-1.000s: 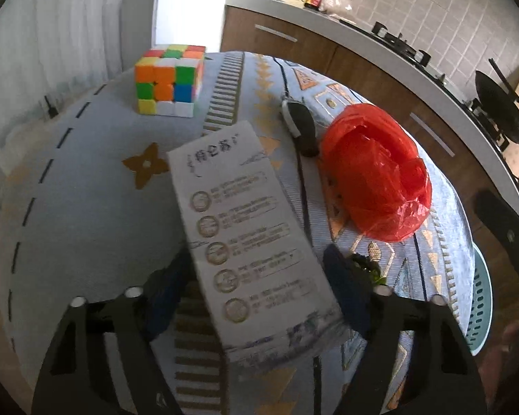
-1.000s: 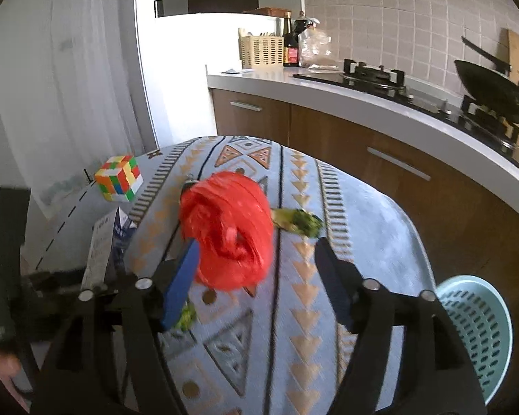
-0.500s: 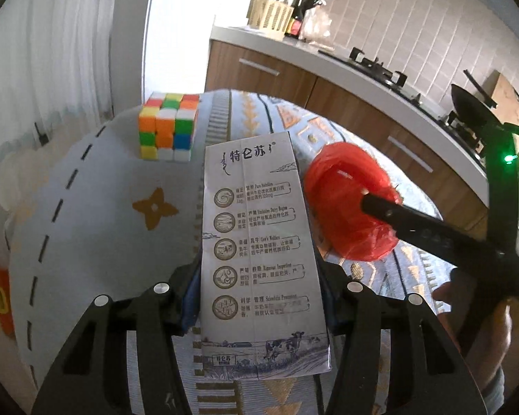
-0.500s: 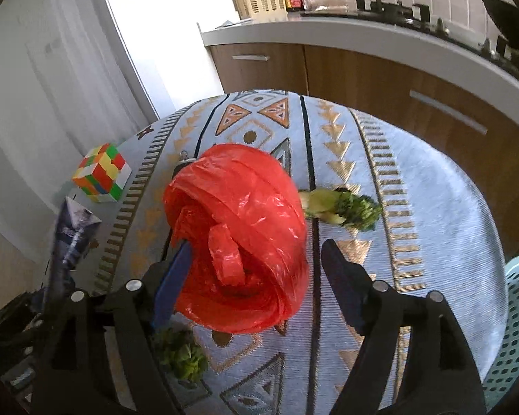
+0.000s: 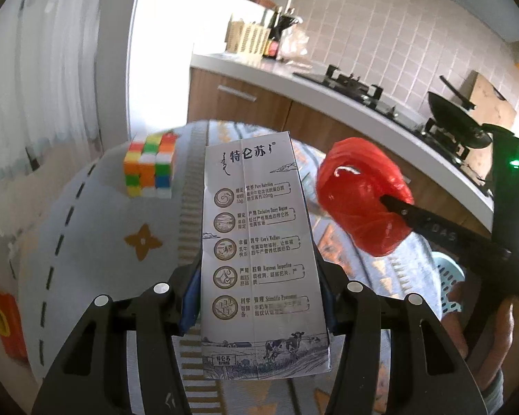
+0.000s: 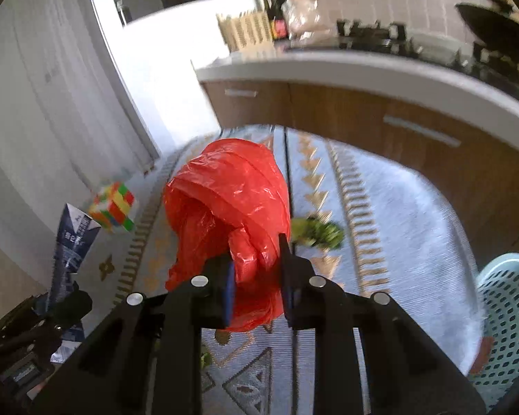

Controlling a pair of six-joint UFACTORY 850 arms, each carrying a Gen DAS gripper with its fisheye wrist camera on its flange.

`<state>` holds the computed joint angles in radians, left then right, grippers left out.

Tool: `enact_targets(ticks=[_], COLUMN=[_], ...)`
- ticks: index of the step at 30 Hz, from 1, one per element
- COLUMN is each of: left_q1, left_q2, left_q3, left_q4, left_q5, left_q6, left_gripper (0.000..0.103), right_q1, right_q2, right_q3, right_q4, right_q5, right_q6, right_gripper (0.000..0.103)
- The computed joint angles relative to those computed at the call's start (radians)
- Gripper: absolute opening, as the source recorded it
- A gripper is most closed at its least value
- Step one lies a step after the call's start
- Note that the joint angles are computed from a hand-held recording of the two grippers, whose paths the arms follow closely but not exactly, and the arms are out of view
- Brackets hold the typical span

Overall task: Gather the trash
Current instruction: 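Grasp the white milk carton with the left gripper while the right grasps the red plastic bag, then carry the milk carton and red bag over the basket and release both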

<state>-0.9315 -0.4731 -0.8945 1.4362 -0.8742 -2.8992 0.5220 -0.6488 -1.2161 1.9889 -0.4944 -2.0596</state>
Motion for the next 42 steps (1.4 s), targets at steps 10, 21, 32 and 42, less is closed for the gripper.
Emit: enact_targets(ticks=[10, 21, 32, 42], left_q1=[0.0, 0.023, 0.038, 0.078], left_q2=[-0.034, -0.211, -0.523, -0.74], left_q3=[-0.14, -0.451, -0.92, -1.22], left_q4=[0.044, 0.143, 0.031, -0.352], left_q5=[-0.04, 0.08, 0.304, 0.452], left_q6=[0.161, 0.336, 0.637, 1.051], left_gripper=[0.051, 0.051, 0.051, 0.052], right_q1=[-0.117, -0.284, -0.425, -0.503], right_q2=[0.162, 0.233, 0.167, 0.025], right_q3=[0.155, 0.253, 0.23, 0.14], right_q4=[0.339, 0.69, 0.655, 0.286], right_q5=[-0.007, 0.041, 0.112, 0.207], right_q6=[-0.331, -0.658, -0.593, -0.217], right_gripper=[0.019, 0.019, 0.019, 0.022])
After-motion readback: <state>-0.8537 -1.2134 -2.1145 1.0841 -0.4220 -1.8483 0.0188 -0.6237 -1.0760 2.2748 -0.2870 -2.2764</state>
